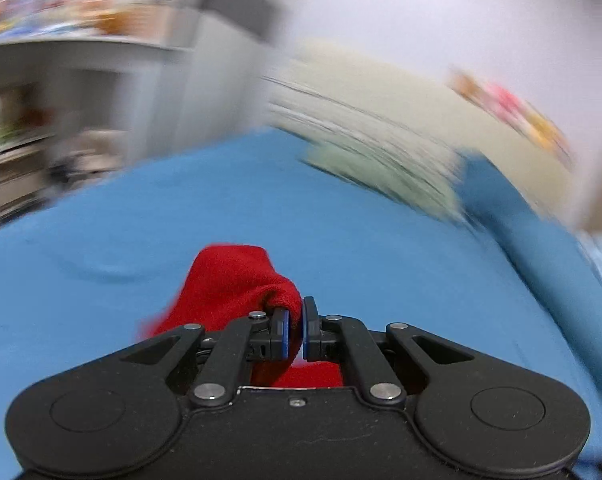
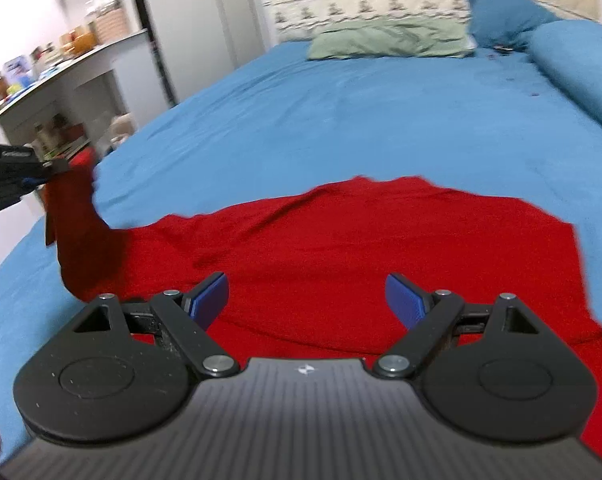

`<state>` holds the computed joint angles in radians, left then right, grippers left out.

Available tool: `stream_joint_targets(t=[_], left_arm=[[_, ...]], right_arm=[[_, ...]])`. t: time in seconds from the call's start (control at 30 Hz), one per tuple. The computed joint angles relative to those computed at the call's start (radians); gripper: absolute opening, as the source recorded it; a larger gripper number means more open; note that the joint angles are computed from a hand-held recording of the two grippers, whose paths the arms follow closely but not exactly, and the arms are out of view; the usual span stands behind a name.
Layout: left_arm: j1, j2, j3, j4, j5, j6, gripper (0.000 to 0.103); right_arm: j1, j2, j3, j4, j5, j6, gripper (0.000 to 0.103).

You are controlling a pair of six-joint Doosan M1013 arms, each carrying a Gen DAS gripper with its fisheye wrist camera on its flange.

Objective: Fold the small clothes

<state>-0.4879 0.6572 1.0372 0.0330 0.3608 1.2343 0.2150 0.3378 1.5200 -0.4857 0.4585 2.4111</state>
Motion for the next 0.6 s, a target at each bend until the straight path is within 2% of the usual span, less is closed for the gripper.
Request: stream_joint_targets(t=[0.07, 0.13, 0.23, 0.27, 0.33, 0.43, 0.47, 0.5, 0.53, 0.57, 0.6], left_arm=[[-0.041, 0.033, -0.027, -0.177, 0.067, 0.229, 0.006], [-0.074, 0.063, -0.045, -0.234, 0.138, 0.332, 0.006], [-0.113, 0.098, -0.052, -0.197, 0.225, 0.355, 0.006], [-0.119, 0.102, -0.047, -0.181, 0.231, 0.349, 0.006], [-0.124, 0.096, -0.022, -0.156, 0.197, 0.353, 0.006], [-0.120, 0.094, -0.027, -0.181, 0.213, 0.392, 0.009], [-0.115, 0.093, -0.034, -0.201, 0.224, 0.405, 0.015], [-0.110, 0.087, -0.033, -0.214, 0.246, 0.405, 0.031], [-0.107, 0.079, -0.029, -0.222, 0.261, 0.406, 0.043], [-0.104, 0.065, -0.017, -0.220, 0.264, 0.412, 0.068], [-0.105, 0.038, 0.017, -0.175, 0.240, 0.388, 0.086]], right_arm=[[-0.008, -0.020, 0.024, -0.077, 0.025, 0.065, 0.101], [-0.015, -0.034, 0.043, -0.137, 0.062, 0.107, 0.101], [-0.035, -0.054, 0.074, -0.141, 0.098, 0.115, 0.101], [-0.040, -0.058, 0.084, -0.140, 0.101, 0.118, 0.101], [-0.049, -0.065, 0.099, -0.139, 0.106, 0.126, 0.101], [-0.063, -0.072, 0.116, -0.118, 0.093, 0.127, 0.101], [-0.066, -0.071, 0.117, -0.109, 0.089, 0.125, 0.101], [-0.069, -0.071, 0.117, -0.099, 0.084, 0.123, 0.101], [-0.071, -0.070, 0.115, -0.088, 0.079, 0.118, 0.101], [-0.075, -0.071, 0.115, -0.075, 0.069, 0.107, 0.101], [-0.076, -0.072, 0.116, -0.072, 0.060, 0.101, 0.101]])
